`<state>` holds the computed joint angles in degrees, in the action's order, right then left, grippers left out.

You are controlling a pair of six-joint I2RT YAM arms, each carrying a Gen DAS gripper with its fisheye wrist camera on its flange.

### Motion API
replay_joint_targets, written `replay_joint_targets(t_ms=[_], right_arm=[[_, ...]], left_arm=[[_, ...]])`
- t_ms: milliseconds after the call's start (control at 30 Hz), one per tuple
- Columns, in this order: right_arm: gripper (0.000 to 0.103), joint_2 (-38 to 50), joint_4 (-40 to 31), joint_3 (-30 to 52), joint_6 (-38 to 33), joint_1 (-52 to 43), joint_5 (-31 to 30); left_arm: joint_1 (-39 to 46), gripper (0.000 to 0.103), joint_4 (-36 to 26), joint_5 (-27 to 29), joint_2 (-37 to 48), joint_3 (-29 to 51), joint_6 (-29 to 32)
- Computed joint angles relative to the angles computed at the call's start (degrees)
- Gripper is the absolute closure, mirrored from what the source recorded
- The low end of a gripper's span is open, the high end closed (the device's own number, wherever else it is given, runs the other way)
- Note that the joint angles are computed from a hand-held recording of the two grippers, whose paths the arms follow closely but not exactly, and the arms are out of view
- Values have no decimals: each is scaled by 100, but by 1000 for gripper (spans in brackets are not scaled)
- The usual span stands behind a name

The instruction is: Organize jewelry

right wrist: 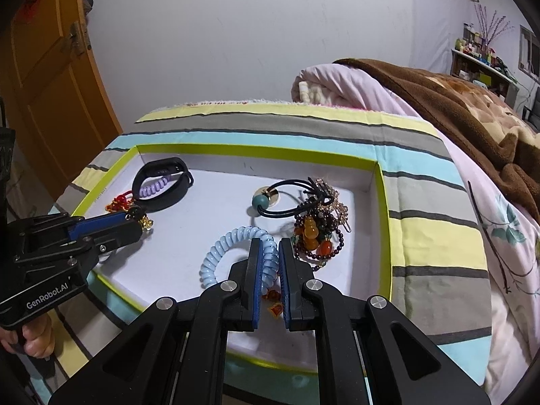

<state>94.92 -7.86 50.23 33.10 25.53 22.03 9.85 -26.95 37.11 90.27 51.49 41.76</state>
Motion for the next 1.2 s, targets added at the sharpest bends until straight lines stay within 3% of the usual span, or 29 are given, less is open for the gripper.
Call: replay_joint_targets(t_ms=[400, 467, 533, 667, 933, 1200], right_arm=[[91, 21, -202, 115, 21, 67, 86], [87, -54, -248, 99, 60, 140, 174], [72, -159, -306, 76, 102, 236, 292], [71, -429, -485, -5, 297, 496, 526], [71, -1047, -1189, -207, 1126, 1471, 1287], [70, -1258, -2344, -33, 2316, 2735, 2126]], left_arm=[[46, 84, -85, 16, -61, -1, 67], [117, 84, -123, 72, -139, -17, 79], [209, 84, -195, 134, -232, -40, 115], [460, 84, -334, 247, -535, -176, 228], [1306, 84, -1101, 700, -1239, -443, 1033], [2473, 84, -2337, 1232, -1764, -583, 2439]])
